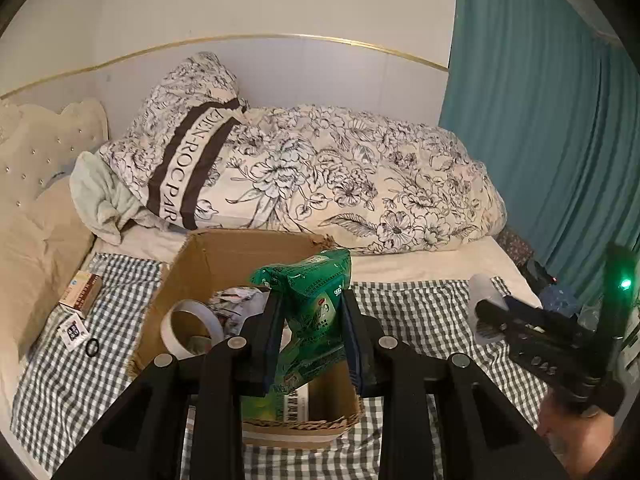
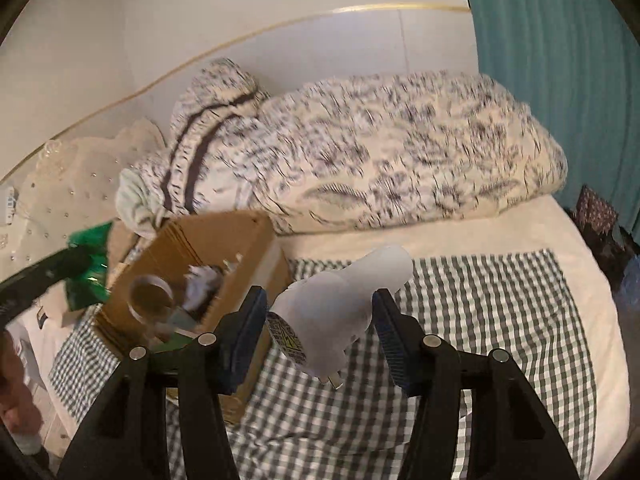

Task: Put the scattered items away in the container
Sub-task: 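Lift the green packet and white bottle and carry them toward the box, then lower into the box and open the left tool while the right tool releases the bottle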

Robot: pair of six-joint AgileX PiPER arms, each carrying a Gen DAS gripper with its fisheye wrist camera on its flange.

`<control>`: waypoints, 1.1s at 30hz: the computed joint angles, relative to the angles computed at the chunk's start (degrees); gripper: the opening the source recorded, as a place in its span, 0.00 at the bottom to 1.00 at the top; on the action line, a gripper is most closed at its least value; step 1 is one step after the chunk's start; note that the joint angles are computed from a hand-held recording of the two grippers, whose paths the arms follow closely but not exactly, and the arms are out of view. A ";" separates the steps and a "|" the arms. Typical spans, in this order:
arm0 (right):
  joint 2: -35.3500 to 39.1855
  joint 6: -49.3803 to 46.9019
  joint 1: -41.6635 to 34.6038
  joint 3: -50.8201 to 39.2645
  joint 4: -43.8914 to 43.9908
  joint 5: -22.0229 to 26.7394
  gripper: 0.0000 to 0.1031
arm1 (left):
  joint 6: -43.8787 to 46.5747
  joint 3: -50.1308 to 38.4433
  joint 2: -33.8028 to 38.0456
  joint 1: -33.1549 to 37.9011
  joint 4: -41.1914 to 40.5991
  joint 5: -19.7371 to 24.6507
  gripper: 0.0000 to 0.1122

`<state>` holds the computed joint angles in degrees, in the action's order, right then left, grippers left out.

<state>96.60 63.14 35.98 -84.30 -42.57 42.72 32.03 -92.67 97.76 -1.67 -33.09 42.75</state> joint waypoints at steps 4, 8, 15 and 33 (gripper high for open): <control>-0.20 1.58 4.21 -3.23 -3.43 2.69 0.53 | 2.52 0.04 -0.80 1.75 -1.44 0.53 0.25; 0.56 2.61 8.18 -6.74 -6.88 4.84 0.53 | 4.75 -0.16 -1.27 3.82 -2.94 1.16 0.25; 7.06 0.70 12.13 -17.35 -8.91 10.39 0.35 | 6.26 -1.42 -0.16 6.01 -3.74 1.78 0.25; 23.54 -15.83 -1.01 -24.84 24.10 20.84 0.78 | 6.91 -8.83 10.80 9.54 -4.15 4.36 0.25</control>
<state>120.14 47.31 34.98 -109.14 -18.47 63.57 38.94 -101.51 108.55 7.87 -37.24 47.11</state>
